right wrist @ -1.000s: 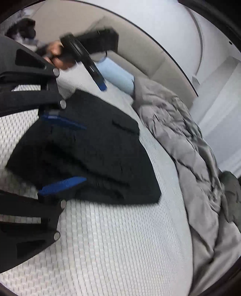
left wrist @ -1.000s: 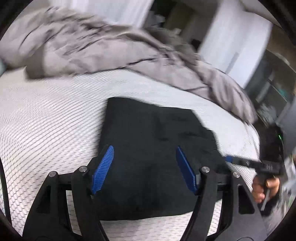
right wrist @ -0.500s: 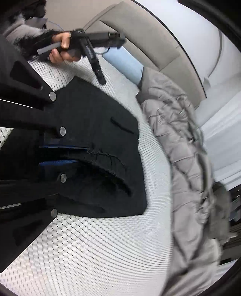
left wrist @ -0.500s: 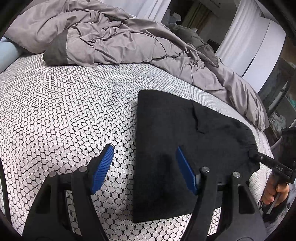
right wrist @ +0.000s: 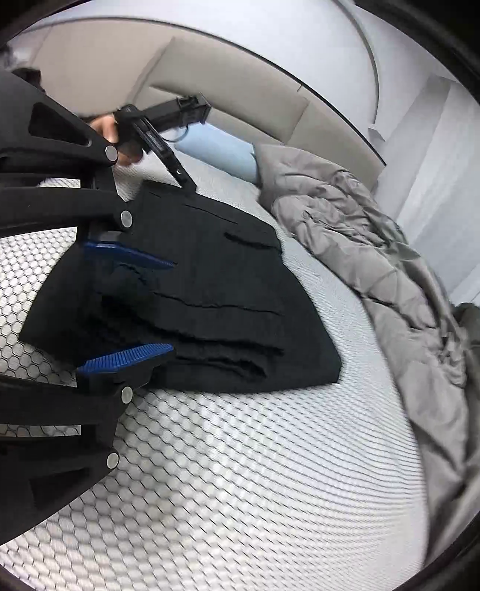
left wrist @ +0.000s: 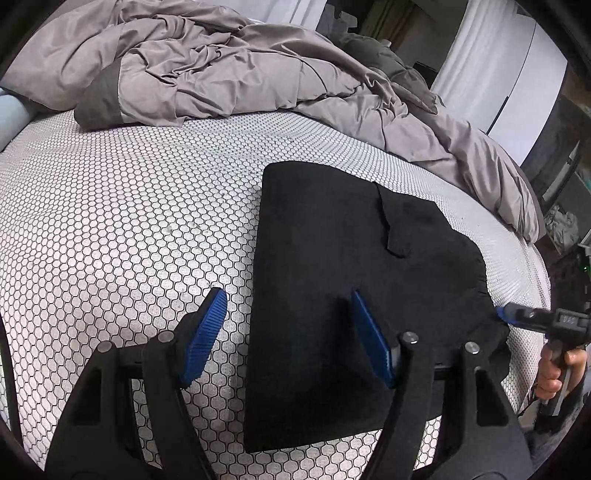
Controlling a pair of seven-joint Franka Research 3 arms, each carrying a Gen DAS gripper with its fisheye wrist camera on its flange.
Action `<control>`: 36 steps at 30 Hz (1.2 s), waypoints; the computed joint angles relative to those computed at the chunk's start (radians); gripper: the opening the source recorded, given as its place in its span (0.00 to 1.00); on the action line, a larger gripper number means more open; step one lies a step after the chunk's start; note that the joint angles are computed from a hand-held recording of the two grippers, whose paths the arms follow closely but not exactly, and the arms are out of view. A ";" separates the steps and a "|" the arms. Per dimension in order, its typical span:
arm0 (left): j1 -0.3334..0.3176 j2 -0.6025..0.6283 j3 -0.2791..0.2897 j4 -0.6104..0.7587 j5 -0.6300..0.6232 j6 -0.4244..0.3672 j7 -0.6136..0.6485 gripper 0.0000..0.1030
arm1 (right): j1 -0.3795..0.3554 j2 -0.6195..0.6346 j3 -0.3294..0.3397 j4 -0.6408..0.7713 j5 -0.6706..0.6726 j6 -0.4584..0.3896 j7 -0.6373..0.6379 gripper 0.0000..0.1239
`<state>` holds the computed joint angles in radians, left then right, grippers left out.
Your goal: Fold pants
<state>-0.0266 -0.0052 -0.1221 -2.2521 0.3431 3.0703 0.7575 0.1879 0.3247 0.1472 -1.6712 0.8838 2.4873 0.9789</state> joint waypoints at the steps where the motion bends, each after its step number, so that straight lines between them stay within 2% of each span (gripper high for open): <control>1: 0.000 0.001 0.000 0.002 0.005 -0.003 -0.007 0.64 | 0.005 0.009 -0.006 0.009 -0.019 -0.005 0.019 0.35; 3: -0.001 0.000 0.000 -0.001 -0.003 -0.001 0.000 0.64 | 0.000 0.028 -0.004 0.031 -0.028 -0.051 0.041 0.35; 11: -0.001 -0.003 -0.001 -0.003 -0.003 -0.003 0.003 0.64 | -0.022 -0.019 0.015 -0.010 0.070 -0.068 -0.080 0.36; 14: -0.003 0.000 -0.002 0.000 -0.005 -0.006 0.005 0.64 | 0.005 0.012 -0.007 0.017 0.008 -0.064 -0.014 0.37; 18: -0.005 0.000 -0.003 0.003 0.015 -0.009 -0.010 0.64 | -0.019 0.042 0.005 0.046 0.045 -0.102 -0.006 0.37; 22: -0.006 0.000 -0.003 0.002 0.018 -0.013 -0.019 0.64 | -0.030 0.058 -0.002 0.070 0.024 -0.152 0.022 0.37; 25: -0.005 -0.003 -0.002 0.000 0.013 -0.011 -0.017 0.64 | -0.042 0.054 0.001 0.068 0.033 -0.175 0.008 0.37; 30: -0.005 -0.002 -0.003 0.001 0.020 -0.012 -0.022 0.64 | -0.066 0.030 0.013 0.052 0.121 -0.208 -0.075 0.38; 33: -0.006 -0.001 -0.003 0.003 0.018 -0.015 -0.018 0.64 | -0.040 0.045 -0.010 0.068 0.052 -0.214 -0.010 0.38; 36: -0.005 -0.001 -0.002 0.002 0.017 -0.012 -0.019 0.64 | -0.047 0.053 -0.002 0.071 0.067 -0.221 -0.015 0.38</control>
<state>-0.0316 -0.0060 -0.1244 -2.2501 0.3605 3.0586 0.7390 0.1404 0.3774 0.1455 -1.6001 0.9504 2.2667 0.9643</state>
